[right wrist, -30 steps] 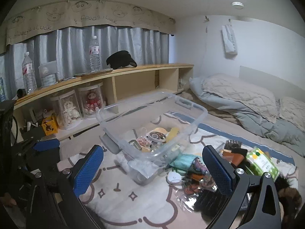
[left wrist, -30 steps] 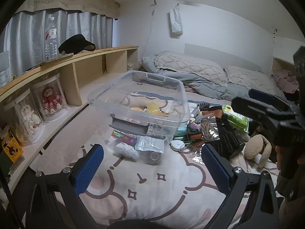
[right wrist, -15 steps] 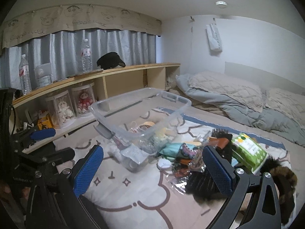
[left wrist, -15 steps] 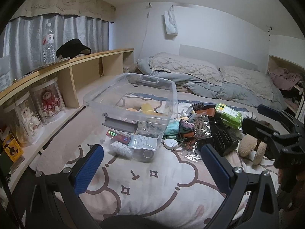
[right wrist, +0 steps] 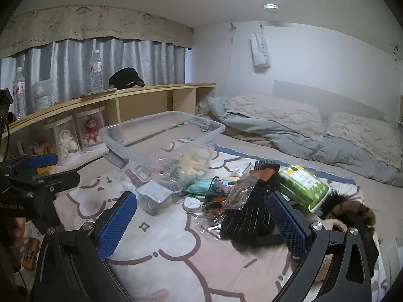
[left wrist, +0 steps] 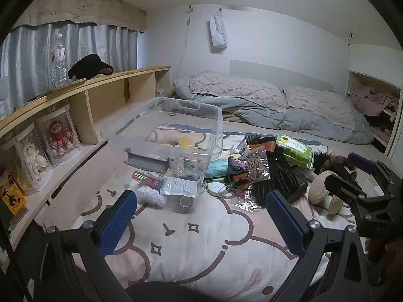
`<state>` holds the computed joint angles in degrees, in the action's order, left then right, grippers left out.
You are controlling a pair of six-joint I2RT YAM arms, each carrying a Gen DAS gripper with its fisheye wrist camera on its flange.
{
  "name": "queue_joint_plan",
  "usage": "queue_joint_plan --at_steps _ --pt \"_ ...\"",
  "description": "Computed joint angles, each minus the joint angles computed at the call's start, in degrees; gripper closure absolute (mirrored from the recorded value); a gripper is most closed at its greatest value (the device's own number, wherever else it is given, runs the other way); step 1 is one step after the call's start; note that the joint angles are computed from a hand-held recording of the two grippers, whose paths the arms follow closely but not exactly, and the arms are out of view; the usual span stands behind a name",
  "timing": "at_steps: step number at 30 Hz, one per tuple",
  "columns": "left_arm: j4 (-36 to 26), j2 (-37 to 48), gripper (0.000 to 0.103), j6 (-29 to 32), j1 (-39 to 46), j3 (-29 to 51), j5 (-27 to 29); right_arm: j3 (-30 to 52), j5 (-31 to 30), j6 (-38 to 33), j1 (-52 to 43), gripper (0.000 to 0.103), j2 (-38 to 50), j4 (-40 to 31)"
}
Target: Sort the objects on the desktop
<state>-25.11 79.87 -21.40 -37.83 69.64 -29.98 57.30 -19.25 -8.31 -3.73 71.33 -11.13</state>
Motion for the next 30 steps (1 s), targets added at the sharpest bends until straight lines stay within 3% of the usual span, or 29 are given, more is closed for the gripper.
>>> queue_joint_plan --at_steps 16,30 --pt "2.84 -0.57 0.000 -0.36 -4.42 -4.49 -7.06 -6.23 -1.71 0.81 -3.90 0.000 -2.21 2.55" --pt "4.02 -1.12 0.000 -2.49 -5.51 -7.07 -7.12 -8.21 -4.10 0.33 -6.05 0.000 -5.52 2.95"
